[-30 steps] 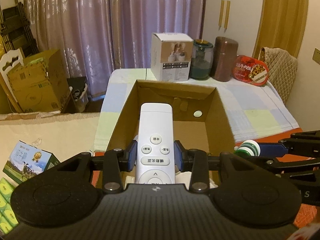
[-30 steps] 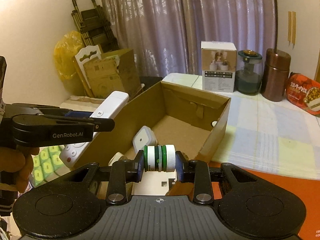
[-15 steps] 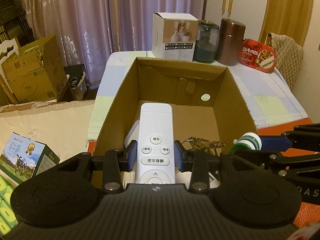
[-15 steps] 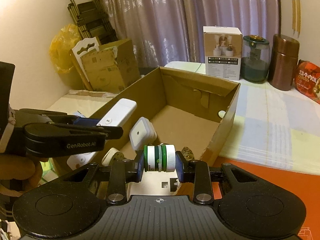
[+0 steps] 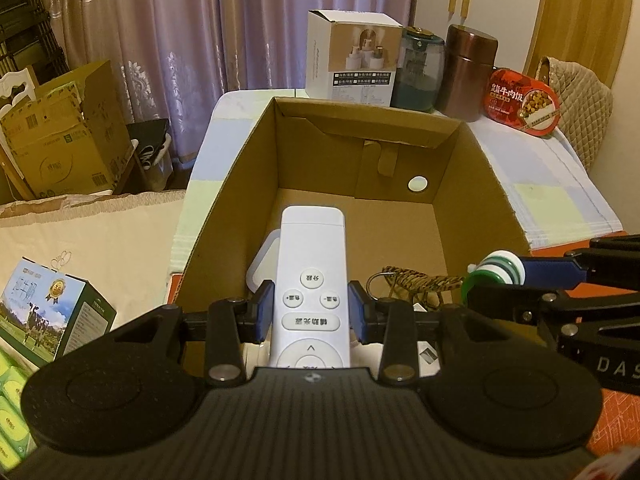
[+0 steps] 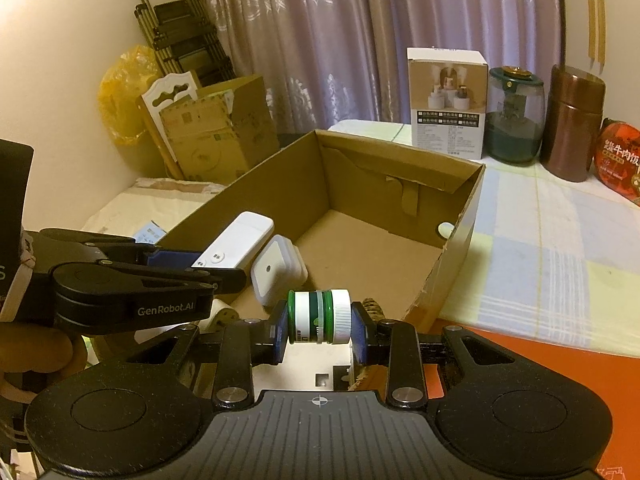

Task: Organize rigid objects
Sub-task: 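Carry the white remote and tape roll over the cardboard box with both tools, then open the left tool to drop the remote while the right tool releases the tape roll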

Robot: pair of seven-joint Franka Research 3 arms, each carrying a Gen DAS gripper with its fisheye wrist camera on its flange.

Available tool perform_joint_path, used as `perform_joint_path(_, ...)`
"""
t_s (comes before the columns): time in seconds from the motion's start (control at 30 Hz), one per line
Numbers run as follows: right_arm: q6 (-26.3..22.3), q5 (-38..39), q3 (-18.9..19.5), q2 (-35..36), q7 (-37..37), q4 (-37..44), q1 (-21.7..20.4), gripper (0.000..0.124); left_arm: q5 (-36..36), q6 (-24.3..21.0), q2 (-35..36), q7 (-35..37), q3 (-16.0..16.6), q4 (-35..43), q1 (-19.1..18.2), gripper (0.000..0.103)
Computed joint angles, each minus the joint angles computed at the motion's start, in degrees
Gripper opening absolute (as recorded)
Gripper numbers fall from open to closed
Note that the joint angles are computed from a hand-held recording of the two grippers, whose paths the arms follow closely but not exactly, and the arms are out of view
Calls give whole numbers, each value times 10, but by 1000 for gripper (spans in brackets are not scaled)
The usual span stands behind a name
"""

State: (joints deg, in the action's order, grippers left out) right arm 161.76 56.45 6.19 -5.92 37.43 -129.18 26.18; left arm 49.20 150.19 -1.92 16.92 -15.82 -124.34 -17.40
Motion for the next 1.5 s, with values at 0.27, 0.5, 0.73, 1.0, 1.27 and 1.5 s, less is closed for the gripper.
perform_joint_path(0.27,1,7,-1,9,-6,6,-4,28,8,3,12,-6,3,8,0,33)
perform_joint_path(0.5,0,6,2,12,-3,9,-6,28,6,14,22,-11,9,12,-1,33)
perform_joint_path(0.73,-2,10,2,9,-2,6,-6,28,21,3,4,-37,6,2,-2,34)
perform_joint_path(1.0,-4,7,4,-1,4,0,0,28,7,-9,-19,-27,-3,-11,1,34)
perform_joint_path(1.27,-4,-3,3,-8,14,-2,6,28,-2,-18,-32,-18,-11,-15,2,34)
perform_joint_path(1.5,-9,-16,2,-8,24,1,8,28,-2,-19,-36,-16,-14,-14,3,34)
